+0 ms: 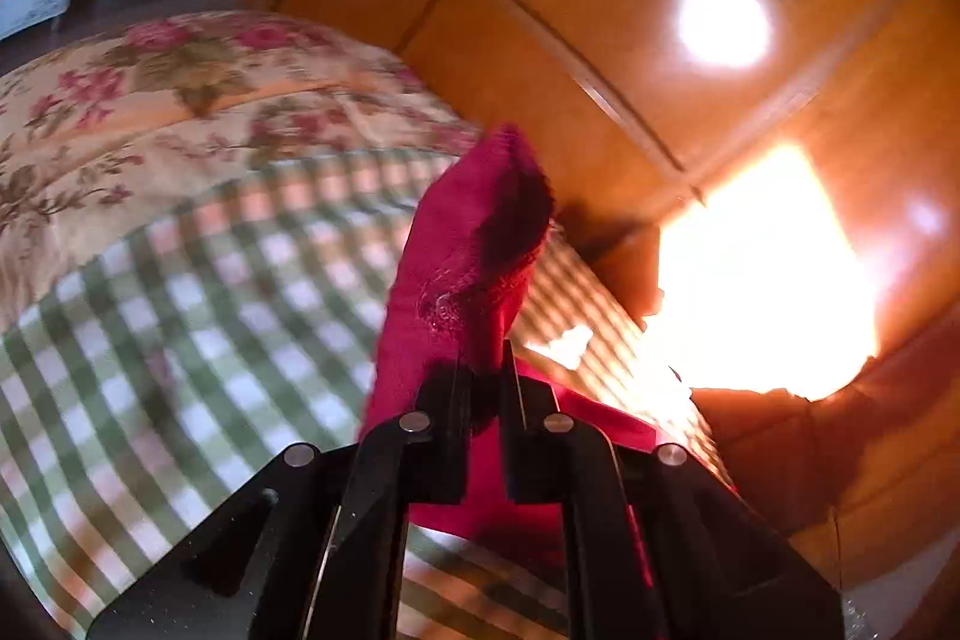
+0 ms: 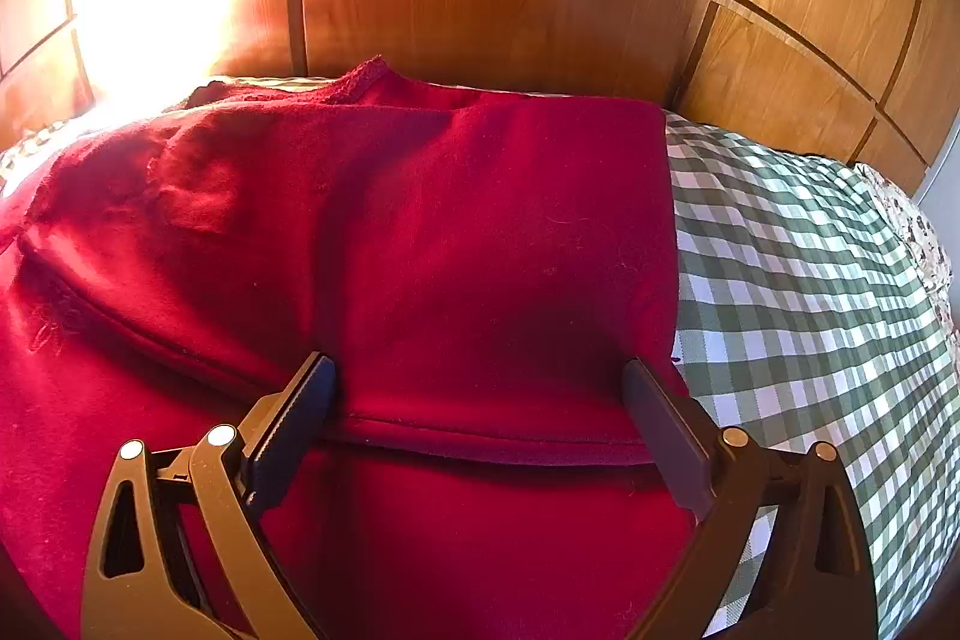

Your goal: Fold small clothes

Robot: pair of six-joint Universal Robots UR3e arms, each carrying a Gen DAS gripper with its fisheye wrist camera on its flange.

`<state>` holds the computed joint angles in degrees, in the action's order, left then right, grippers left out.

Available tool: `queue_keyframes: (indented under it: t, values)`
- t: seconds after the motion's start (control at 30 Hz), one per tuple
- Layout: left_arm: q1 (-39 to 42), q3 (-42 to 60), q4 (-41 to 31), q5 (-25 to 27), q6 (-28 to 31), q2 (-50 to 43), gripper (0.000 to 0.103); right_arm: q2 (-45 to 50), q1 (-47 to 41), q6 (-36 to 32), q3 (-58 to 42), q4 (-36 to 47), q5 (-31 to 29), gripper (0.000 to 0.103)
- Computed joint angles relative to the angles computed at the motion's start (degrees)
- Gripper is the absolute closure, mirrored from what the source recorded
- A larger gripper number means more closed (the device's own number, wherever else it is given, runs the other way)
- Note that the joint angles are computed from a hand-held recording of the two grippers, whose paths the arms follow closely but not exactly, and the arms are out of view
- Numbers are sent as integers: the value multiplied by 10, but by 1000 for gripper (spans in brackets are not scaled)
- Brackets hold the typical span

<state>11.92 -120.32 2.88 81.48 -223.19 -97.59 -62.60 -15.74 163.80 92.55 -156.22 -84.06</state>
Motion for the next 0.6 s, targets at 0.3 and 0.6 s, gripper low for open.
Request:
queue_keyframes:
  t: [0.3,0.6]
  values:
    - [-292,401,-108,52,49,-258,96,-2,-5,1,2,1,10,8]
    - [-387,515,-191,70,90,-368,64,-6,-14,7,-11,28,28,9]
